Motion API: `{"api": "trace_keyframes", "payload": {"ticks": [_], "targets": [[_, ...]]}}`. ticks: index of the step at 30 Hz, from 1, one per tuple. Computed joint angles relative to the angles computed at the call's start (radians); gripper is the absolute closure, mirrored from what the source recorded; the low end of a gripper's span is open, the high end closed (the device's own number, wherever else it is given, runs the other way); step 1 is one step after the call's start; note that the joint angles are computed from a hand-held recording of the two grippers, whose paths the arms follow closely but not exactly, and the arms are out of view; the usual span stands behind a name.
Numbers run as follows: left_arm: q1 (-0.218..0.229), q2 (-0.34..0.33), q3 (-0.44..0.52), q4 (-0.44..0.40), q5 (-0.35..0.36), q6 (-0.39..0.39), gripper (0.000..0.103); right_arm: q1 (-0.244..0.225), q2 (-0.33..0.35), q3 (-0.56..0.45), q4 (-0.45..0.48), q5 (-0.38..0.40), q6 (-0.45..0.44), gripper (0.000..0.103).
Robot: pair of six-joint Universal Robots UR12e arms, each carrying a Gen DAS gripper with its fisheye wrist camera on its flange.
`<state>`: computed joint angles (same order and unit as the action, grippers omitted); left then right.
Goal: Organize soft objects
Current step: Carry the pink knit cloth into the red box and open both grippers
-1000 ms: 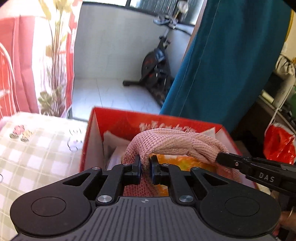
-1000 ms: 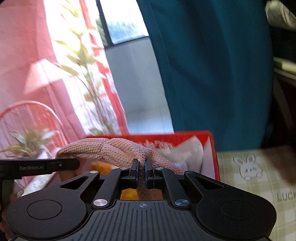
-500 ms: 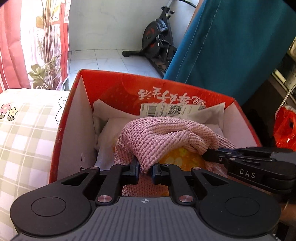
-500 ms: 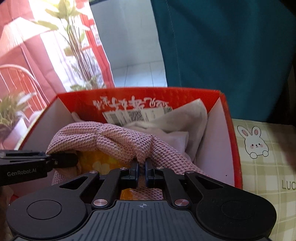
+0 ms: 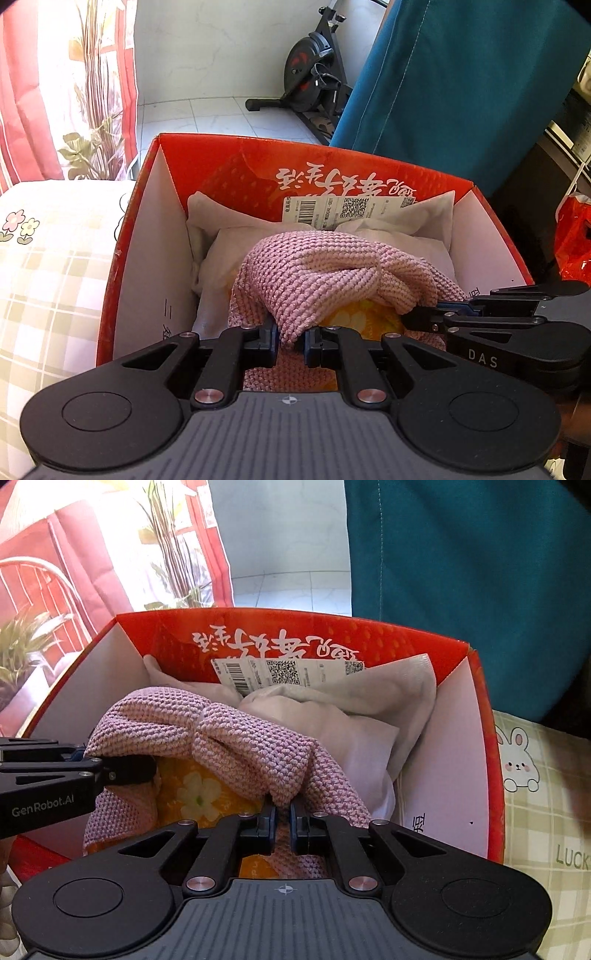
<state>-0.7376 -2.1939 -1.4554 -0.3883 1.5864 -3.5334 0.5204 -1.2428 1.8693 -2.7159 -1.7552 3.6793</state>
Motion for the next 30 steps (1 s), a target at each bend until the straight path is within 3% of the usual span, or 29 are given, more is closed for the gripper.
{"api": "trace_keyframes", "payload": {"ticks": [11,13,17,21,26,29,30], "targets": [[0.004,-0.001,-0.005,0.013,-0.011,-0.008,0.087,0.008,0.003,-0.006,0.017,-0.032,0.005,0.096],[0.002,0.0,-0.007,0.019,-0.004,-0.003,0.081,0.008,0.004,-0.006,0.013,-0.033,0.01,0.096],[-0.001,0.009,-0.016,0.04,0.009,-0.012,0.044,0.012,0.003,0.001,-0.01,-0.049,0.024,0.096],[-0.006,0.02,-0.025,0.05,0.027,-0.002,0.041,0.025,-0.002,0.027,-0.103,-0.097,0.01,0.092],[-0.018,0.043,-0.047,0.09,0.068,0.025,0.036,0.046,-0.007,0.054,-0.215,-0.175,0.014,0.073],[-0.024,0.064,-0.069,0.124,0.088,0.042,0.036,0.066,-0.009,0.07,-0.327,-0.215,-0.044,0.055],[-0.028,0.071,-0.077,0.135,0.099,0.048,0.036,0.073,-0.01,0.072,-0.348,-0.227,-0.061,0.054]]}}
